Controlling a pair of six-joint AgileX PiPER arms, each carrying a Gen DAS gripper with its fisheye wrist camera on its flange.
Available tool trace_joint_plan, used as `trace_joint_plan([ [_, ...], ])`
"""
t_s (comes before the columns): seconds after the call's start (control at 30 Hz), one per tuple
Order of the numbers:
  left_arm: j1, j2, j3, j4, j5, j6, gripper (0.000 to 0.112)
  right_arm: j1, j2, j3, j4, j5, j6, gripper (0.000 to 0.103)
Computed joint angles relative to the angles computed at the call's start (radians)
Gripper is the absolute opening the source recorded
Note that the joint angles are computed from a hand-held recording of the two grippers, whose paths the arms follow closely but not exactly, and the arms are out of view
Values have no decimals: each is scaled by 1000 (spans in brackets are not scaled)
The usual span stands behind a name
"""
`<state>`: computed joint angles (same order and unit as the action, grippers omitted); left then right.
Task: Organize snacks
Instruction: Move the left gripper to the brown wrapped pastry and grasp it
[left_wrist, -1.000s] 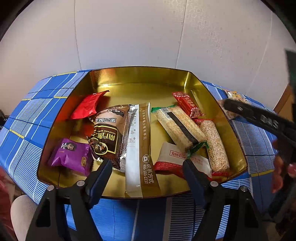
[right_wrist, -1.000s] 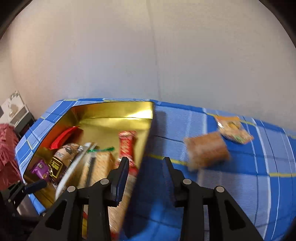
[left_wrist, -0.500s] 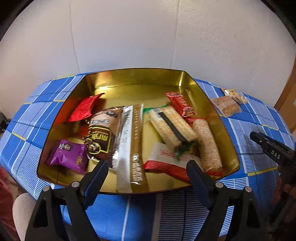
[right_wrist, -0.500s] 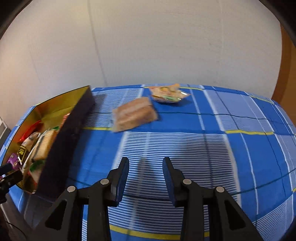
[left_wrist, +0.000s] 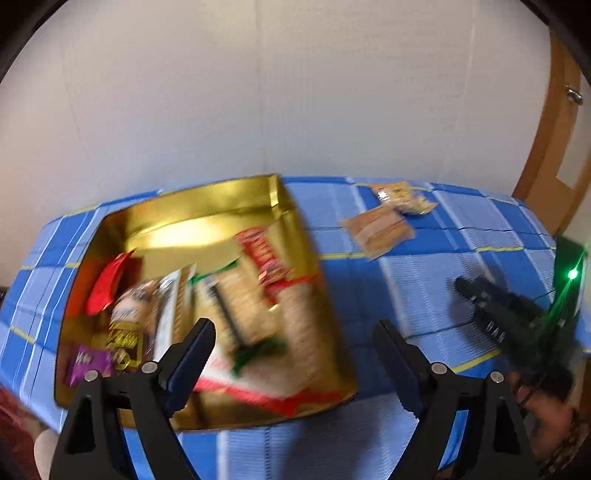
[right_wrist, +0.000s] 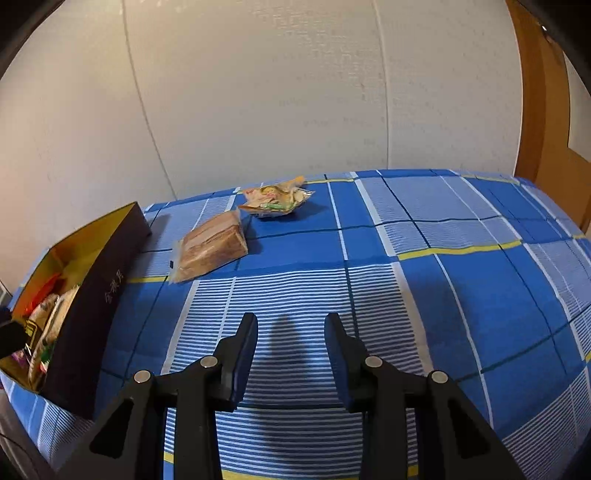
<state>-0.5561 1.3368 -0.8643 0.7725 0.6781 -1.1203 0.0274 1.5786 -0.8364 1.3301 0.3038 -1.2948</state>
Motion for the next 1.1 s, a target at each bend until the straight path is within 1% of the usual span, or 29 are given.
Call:
trace_joint_plan([
  [0.03,-5,21,-26,2,1,7,91,-10,3,-3,-4,13,13,38],
  [0.07,-6,57,-68,0,0,29,97,-18,2,-4,-18,24,31,38],
  [0.1,-6,78,-95,-7,8,48,99,-24,5,-9,-41,31,57,38],
  [0.2,-5,183,-217,-33,37,128,99,-38,13,-15,-75,39,101,38],
  [0.27,-11,265,-312,-25,70,173,99,-46,21,-22,-102,46,137,38],
  [0.37,-12,368,-430,-13,106,232,99,-74,43,-43,-130,84,188,38],
  [0.5,-1,505,-579,14,127,302,99,-108,54,-57,-133,131,208,38],
  [0.53,4,530,-610,1,130,328,100,-115,56,-59,-134,137,210,38],
  [0.6,23,611,-713,-63,161,422,100,-122,62,-66,-149,142,231,38],
  [0.67,27,678,-791,-81,188,480,100,-137,70,-75,-144,164,232,38],
  [0.8,35,764,-880,-69,213,523,100,-158,83,-91,-144,194,244,38],
  [0.83,40,789,-916,-89,230,552,100,-162,86,-95,-145,201,251,38],
  [0.97,80,818,-967,-181,202,605,100,-171,90,-97,-134,216,248,38],
  [1.03,96,841,-999,-251,211,656,99,-170,87,-95,-136,217,250,38],
  [1.1,108,853,-1013,-321,214,708,92,-172,87,-97,-136,221,251,38],
])
